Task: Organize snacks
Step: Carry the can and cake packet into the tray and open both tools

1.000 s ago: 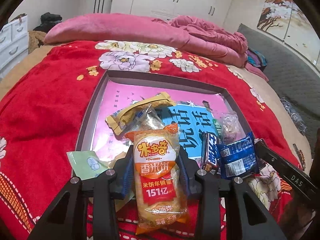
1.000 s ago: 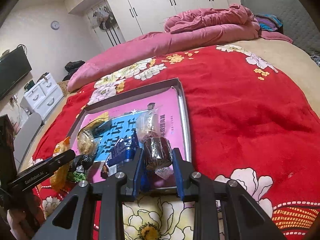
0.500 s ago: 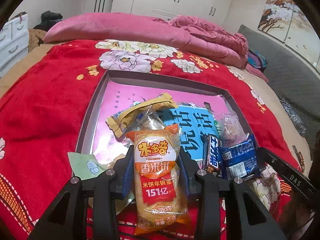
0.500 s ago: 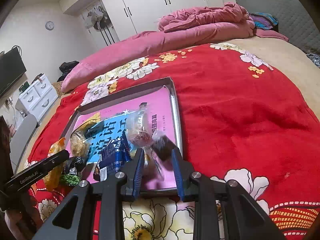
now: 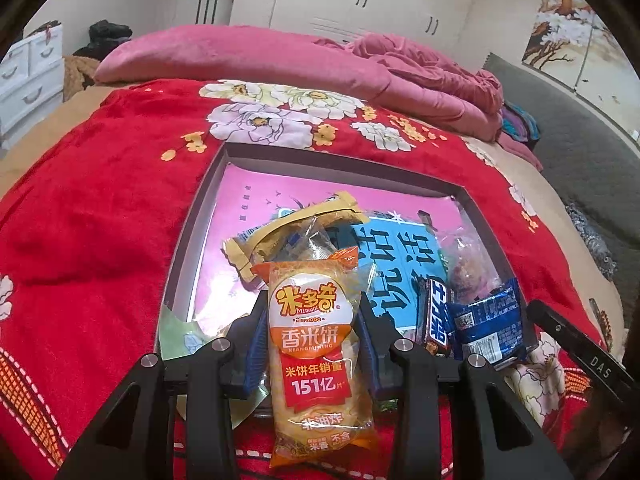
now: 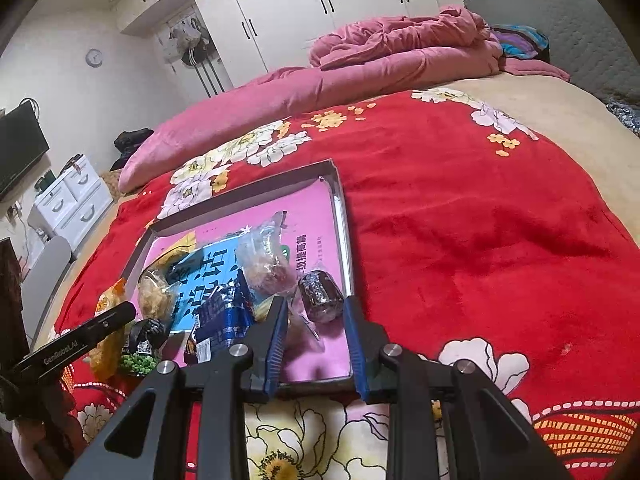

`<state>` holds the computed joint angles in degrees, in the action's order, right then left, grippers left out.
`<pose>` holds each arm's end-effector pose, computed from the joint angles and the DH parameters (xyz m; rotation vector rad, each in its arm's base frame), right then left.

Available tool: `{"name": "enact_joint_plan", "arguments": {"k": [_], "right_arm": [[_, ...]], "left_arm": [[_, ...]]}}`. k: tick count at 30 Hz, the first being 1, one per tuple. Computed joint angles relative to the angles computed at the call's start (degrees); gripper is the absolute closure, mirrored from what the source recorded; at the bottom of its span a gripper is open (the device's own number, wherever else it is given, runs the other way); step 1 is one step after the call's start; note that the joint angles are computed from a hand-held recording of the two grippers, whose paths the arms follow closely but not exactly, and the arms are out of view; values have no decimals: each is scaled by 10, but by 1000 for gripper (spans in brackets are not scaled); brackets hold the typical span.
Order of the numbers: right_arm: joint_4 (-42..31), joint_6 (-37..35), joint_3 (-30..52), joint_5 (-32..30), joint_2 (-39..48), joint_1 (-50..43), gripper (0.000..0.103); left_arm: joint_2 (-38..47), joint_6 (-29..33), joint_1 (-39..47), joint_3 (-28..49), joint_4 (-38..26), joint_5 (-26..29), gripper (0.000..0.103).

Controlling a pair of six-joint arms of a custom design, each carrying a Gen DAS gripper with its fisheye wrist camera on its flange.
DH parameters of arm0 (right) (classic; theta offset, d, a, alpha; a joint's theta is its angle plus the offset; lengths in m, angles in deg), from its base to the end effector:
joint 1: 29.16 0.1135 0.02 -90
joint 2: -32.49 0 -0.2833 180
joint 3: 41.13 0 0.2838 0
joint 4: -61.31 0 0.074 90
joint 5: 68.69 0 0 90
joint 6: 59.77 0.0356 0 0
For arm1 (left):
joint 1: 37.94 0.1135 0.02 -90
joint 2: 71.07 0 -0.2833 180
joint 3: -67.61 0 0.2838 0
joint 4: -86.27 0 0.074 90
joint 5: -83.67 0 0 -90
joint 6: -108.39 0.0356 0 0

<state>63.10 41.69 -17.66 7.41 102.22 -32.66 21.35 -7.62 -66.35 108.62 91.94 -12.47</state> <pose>0.1957 -0.0034 0.0982 0.1861 2.3380 0.3531 0.2528 -0.1324 0.0964 -0.0021 2.3883 -0.3301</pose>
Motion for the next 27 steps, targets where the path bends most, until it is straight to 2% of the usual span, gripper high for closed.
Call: {"name": "enact_joint_plan", "arguments": {"k": [5, 13, 27], "right_arm": [[-3, 0, 2, 7, -2, 6, 72], [-11, 6, 1, 26, -13, 5, 58], [-17, 0, 2, 54, -21, 28, 50]], "left_arm": [[-1, -5, 2, -1, 1, 6, 62], [-1, -6, 3, -3, 4, 6, 56], [-9, -8, 3, -6, 5, 11, 44]]}}
